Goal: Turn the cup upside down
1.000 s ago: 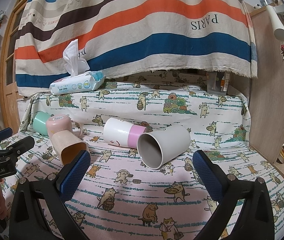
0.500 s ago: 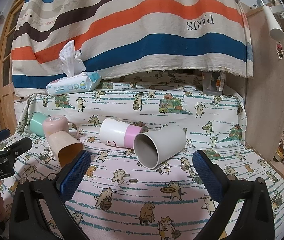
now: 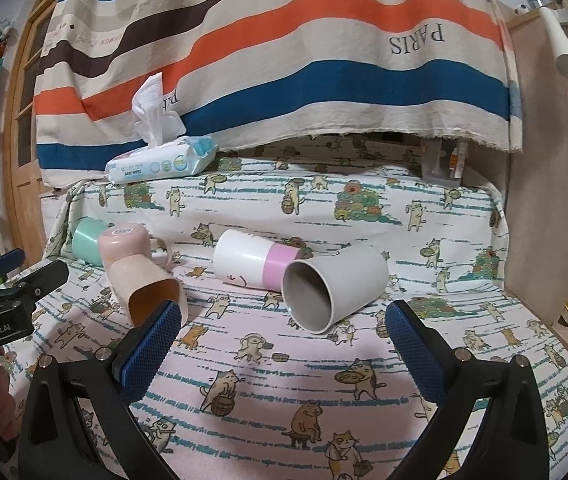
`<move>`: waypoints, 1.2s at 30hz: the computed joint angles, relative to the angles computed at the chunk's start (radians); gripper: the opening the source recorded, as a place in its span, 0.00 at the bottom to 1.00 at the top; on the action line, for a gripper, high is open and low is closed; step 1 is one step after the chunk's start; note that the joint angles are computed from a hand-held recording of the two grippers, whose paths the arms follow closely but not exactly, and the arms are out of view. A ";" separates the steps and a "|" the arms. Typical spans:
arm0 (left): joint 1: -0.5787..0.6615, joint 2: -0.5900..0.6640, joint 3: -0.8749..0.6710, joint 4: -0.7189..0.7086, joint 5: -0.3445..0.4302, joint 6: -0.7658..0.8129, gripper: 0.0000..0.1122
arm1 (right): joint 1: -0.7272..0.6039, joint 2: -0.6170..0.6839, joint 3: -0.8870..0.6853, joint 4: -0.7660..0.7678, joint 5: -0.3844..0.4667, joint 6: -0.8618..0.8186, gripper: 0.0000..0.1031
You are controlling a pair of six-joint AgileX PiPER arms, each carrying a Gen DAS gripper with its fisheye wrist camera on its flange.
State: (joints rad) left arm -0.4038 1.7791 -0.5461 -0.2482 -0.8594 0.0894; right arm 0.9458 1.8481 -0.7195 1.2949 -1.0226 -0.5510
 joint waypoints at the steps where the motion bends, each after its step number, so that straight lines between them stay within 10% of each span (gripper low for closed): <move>1: -0.004 0.000 0.002 -0.008 -0.003 0.005 0.92 | -0.004 -0.002 0.002 -0.008 0.008 0.003 1.00; 16: 0.001 -0.003 0.012 0.000 -0.011 -0.019 0.92 | -0.017 -0.007 0.006 -0.013 0.026 0.013 1.00; 25: 0.155 -0.074 0.020 0.286 0.060 -0.138 0.92 | -0.073 -0.035 0.029 -0.130 0.141 0.061 1.00; 36: 0.316 -0.036 -0.162 0.472 0.203 -0.277 0.92 | -0.126 -0.065 -0.228 0.072 0.436 -0.420 1.00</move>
